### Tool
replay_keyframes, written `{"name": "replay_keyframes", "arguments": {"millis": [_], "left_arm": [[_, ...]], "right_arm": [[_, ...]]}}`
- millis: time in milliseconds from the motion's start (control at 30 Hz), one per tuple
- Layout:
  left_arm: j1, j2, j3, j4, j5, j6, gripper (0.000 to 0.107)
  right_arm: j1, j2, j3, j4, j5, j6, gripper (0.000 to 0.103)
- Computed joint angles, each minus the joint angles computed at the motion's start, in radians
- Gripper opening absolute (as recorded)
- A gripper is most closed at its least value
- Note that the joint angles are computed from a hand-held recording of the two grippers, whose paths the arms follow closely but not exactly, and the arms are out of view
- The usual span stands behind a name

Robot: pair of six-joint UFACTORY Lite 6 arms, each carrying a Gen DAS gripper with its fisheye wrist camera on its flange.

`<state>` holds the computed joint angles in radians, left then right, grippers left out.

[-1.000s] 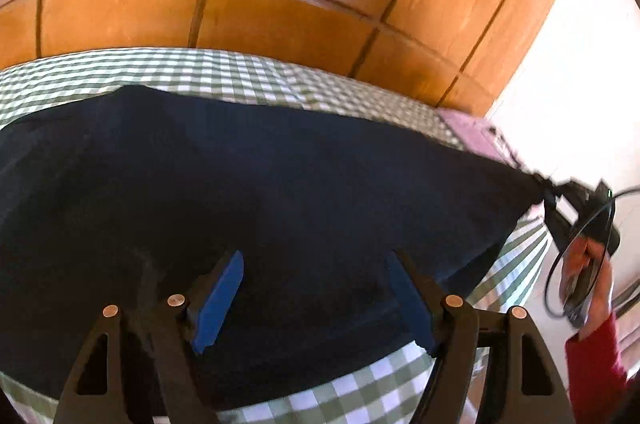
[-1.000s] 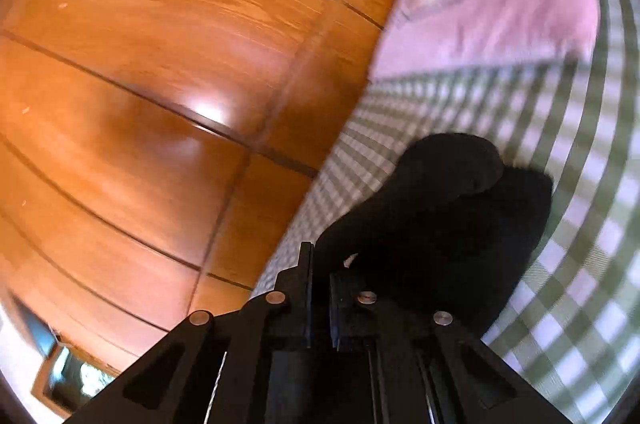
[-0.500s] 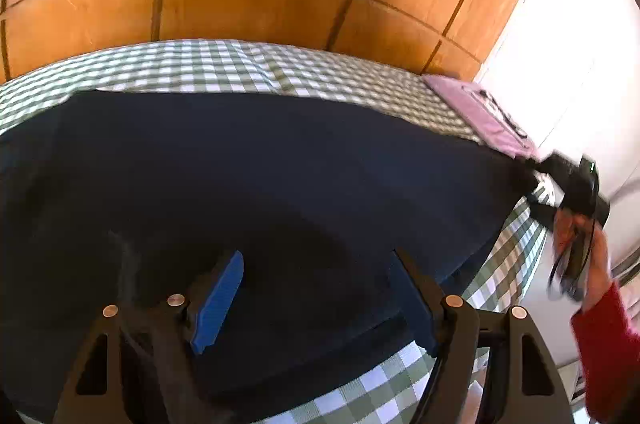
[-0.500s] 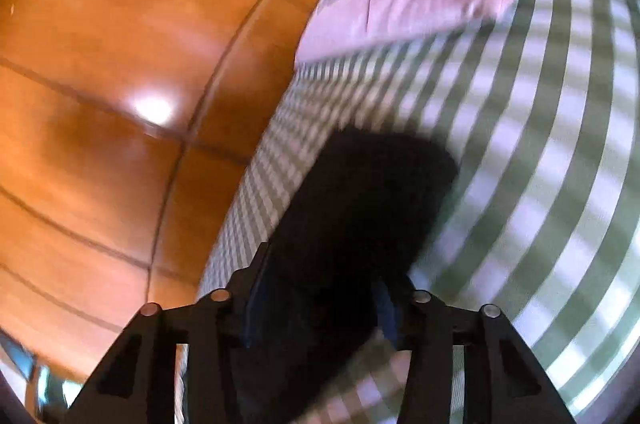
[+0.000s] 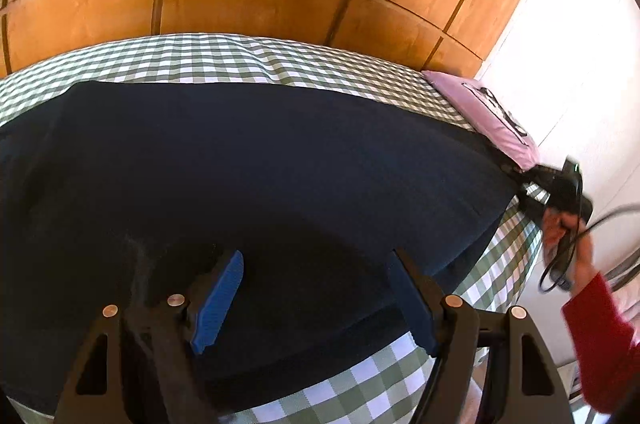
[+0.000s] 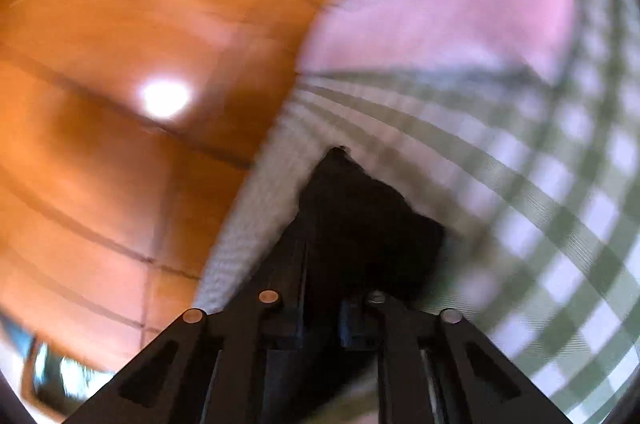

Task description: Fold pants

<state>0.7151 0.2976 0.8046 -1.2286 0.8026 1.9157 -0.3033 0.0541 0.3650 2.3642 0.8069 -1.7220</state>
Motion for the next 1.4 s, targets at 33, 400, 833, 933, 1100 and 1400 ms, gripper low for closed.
{"name": "replay_keyframes", "arguments": {"millis": [33, 400, 833, 933, 1100, 1400], "left_arm": [[0.003, -0.001, 0.002, 0.005, 0.004, -0.009, 0.075], [0.122, -0.019, -0.027, -0.083, 0.062, 0.012, 0.074], [0.243, -0.002, -0.005, -0.063, 0.069, 0.067, 0.074], [0.273, -0.016, -0.004, -0.054, 0.102, 0.077, 0.074], [0.263, -0.004, 0.006, -0.077, 0.093, 0.090, 0.074], [0.215, 0.015, -0.018, -0.072, 0.020, 0.127, 0.074]], "right_arm": [[-0.028, 0.001, -0.041, 0.016, 0.077, -0.013, 0.013], [0.557, 0.002, -0.043, 0.284, 0.110, -0.117, 0.045], [0.943, 0.324, 0.381, 0.381, -0.149, -0.116, 0.008], [0.899, 0.223, 0.299, 0.321, -0.078, -0.016, 0.008], [0.899, 0.140, 0.260, 0.282, -0.172, -0.026, 0.008], [0.898, 0.240, 0.288, 0.254, -0.193, -0.022, 0.007]]}}
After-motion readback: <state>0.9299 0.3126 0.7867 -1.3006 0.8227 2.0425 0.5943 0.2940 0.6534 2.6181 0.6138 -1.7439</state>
